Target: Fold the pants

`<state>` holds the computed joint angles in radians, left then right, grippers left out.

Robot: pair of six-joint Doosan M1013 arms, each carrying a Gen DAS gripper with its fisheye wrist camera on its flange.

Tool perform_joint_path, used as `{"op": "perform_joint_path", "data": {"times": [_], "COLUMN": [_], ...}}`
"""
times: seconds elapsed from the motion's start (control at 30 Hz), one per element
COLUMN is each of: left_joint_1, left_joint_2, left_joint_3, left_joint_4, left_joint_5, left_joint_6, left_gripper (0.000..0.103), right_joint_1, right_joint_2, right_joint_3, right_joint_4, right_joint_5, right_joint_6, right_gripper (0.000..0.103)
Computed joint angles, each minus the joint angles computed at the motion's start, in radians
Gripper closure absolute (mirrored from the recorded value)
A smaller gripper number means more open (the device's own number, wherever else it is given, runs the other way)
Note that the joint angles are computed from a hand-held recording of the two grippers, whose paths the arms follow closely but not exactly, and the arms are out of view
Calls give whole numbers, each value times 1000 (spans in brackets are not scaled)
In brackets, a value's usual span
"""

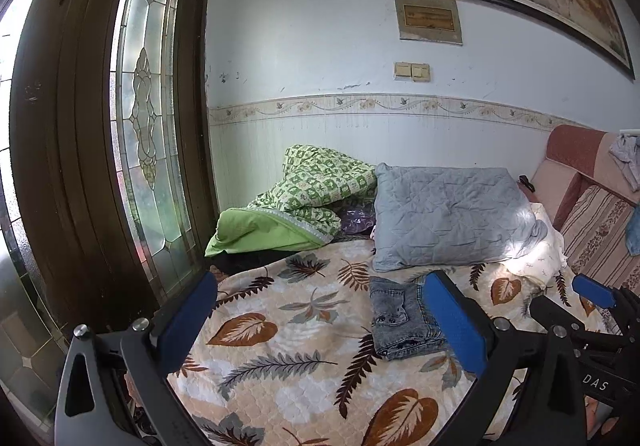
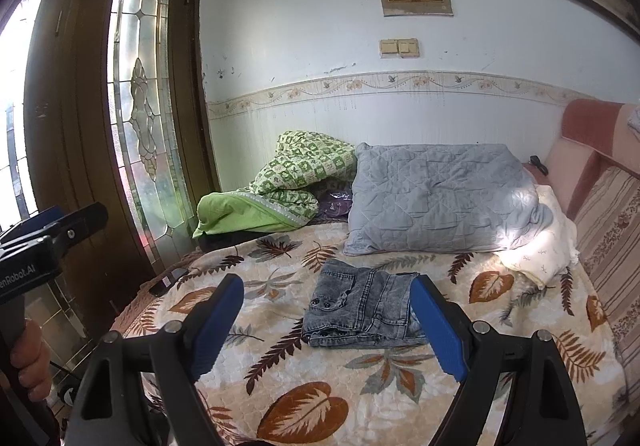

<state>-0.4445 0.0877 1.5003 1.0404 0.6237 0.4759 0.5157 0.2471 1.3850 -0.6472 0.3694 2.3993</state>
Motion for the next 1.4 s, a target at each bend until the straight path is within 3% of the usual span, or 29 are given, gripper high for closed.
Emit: {"op": "perform_joint_path", "data": {"times": [0.33,0.77,1.4], "left_joint_1": [5,34,68], "left_joint_2": [0,80,133], "left_joint_3": [2,-81,-134], "left_joint_4": [3,-65,-161], "left_joint_5": [-14,-12,-68], "left_joint_6": [-4,83,201], "left_gripper": [0,0,0], "right_joint_1": [9,-24,-44], "right_joint_2": [-1,82,155], "right_joint_3": [-2,-97,-188], "right_joint_4": [-27,173,207], "right_joint_5": [-4,-1,43], "right_joint_6": [-4,-192,-185], "right_gripper": [15,14,14]}}
